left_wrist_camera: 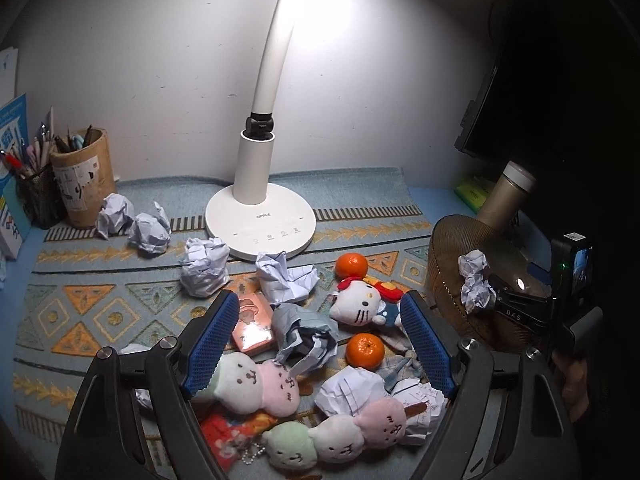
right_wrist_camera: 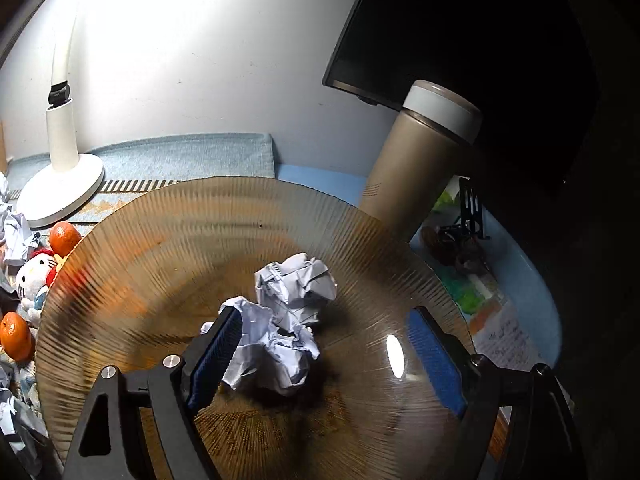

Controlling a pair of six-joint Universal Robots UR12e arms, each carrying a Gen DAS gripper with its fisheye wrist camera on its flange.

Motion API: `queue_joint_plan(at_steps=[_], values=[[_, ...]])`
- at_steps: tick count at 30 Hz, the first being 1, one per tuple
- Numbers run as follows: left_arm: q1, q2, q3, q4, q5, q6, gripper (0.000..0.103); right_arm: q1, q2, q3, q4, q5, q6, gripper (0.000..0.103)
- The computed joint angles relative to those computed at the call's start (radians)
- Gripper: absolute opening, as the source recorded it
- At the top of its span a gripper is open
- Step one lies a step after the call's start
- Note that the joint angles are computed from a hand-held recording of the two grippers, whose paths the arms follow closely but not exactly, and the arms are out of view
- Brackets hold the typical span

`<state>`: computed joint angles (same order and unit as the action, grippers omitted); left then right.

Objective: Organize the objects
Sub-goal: 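Withdraw the left tool from the bowl back over the desk, then grasp the stacked green-white-pink plush with the right tool while the left tool grasps a paper ball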

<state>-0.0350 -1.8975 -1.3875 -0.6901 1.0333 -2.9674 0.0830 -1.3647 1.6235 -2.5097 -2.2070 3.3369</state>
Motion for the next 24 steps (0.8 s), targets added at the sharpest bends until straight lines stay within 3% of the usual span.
queue_joint_plan(at_steps=[7,10,11,13,16,19,24], values=[[0.061,0.060,-0.095,0.016,0.010,-0.037,0.082,0.054,-0.028,0.005,-0.168,0.037,-0.079,0.084],[0.079,0.093,-0.144,0.028,0.025,-0.033,0.082,0.092,-0.048,0.010,-0.230,0.159,-0.125,0.085],[0.085,0.103,-0.160,0.033,0.029,-0.037,0.084,0.104,-0.053,0.013,-0.232,0.216,-0.131,0.086],[0.098,0.121,-0.193,0.046,0.027,-0.053,0.100,0.119,-0.057,0.024,-0.240,0.355,-0.132,0.086],[0.106,0.140,-0.244,0.086,0.046,-0.050,0.101,0.133,-0.042,0.044,-0.266,0.553,-0.139,0.086],[0.098,0.141,-0.270,0.103,0.107,-0.009,0.101,0.173,0.002,0.028,-0.256,0.558,-0.139,0.086],[0.086,0.125,-0.303,0.224,0.207,-0.012,0.101,0.169,0.039,0.023,-0.270,0.612,-0.079,0.086]])
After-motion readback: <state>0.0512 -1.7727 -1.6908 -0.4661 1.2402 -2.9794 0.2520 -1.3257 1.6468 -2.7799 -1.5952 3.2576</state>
